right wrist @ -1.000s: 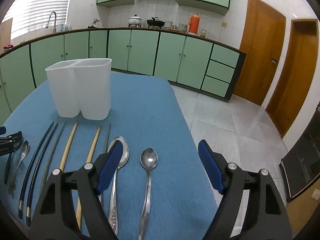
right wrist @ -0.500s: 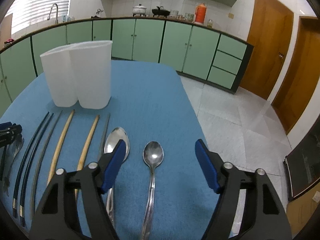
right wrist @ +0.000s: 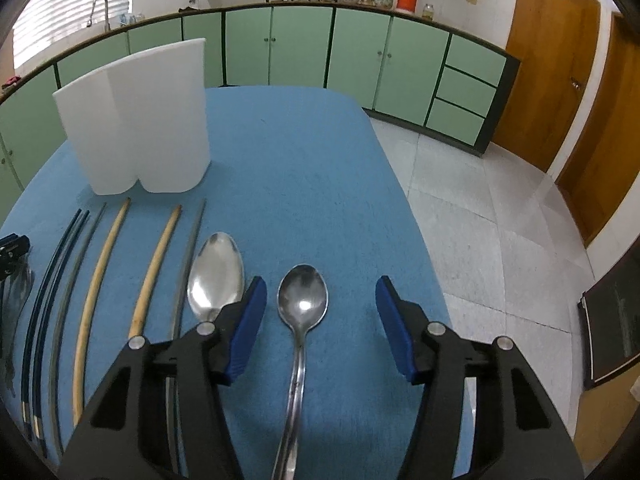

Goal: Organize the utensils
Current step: 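Lift the black spoon with the left gripper while the right gripper lifts the silver spoon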

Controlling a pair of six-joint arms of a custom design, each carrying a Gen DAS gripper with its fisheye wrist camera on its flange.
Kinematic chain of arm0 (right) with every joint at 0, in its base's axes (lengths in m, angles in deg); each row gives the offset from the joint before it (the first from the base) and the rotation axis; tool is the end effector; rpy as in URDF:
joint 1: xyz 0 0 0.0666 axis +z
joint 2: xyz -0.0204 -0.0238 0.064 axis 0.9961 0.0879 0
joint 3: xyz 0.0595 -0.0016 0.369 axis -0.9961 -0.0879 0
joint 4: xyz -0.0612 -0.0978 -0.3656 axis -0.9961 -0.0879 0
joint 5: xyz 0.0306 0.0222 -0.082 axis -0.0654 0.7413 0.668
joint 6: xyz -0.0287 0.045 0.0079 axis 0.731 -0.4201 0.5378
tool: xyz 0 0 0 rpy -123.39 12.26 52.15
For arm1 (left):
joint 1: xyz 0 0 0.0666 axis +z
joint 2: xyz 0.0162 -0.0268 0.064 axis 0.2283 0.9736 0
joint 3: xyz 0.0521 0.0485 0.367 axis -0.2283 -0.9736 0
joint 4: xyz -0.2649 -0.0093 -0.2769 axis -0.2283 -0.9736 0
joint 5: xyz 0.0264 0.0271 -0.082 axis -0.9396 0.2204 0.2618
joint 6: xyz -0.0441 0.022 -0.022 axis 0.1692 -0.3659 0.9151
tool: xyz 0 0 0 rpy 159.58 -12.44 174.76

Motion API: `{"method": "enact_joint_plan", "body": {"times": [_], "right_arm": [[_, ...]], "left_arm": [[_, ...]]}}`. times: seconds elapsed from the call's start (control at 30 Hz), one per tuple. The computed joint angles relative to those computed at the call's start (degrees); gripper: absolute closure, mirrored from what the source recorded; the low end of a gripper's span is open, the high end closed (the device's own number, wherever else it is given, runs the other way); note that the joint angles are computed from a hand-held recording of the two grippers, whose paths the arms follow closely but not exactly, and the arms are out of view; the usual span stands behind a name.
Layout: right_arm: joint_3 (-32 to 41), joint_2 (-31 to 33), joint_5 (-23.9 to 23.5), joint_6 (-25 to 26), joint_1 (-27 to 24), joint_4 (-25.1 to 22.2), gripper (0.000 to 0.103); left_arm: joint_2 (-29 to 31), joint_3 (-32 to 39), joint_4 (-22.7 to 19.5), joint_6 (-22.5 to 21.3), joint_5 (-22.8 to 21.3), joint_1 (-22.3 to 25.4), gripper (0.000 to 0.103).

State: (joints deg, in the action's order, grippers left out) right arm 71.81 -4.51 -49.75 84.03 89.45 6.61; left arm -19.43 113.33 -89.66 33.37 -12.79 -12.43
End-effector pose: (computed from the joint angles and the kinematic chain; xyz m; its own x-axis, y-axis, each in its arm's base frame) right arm 0.4467 0.0384 0.4193 -0.6762 -0.3455 -0.6507 -0.3606 0.9254 -0.1166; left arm 0.3350 -0.1406 0.3977 -0.6956 -0.2950 -0.6550 -0.4162 0.9087 0.0328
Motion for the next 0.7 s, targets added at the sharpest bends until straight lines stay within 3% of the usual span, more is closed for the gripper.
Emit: {"method": "enact_joint_plan", "body": {"times": [0.27,0.7], "right_arm": [[2.5,2.9,-0.6,-1.1,-0.4,-3.5,0.053],[3.6,3.5,1.9,-1.2,0.4,-5.2,0.053]], "left_arm": [[0.5,1.0,-0.8,0.6,-1.9,-1.4,0.069],[0.0,1.5,-1.8,1.1,-3.2,-2.6,0.069]]}}
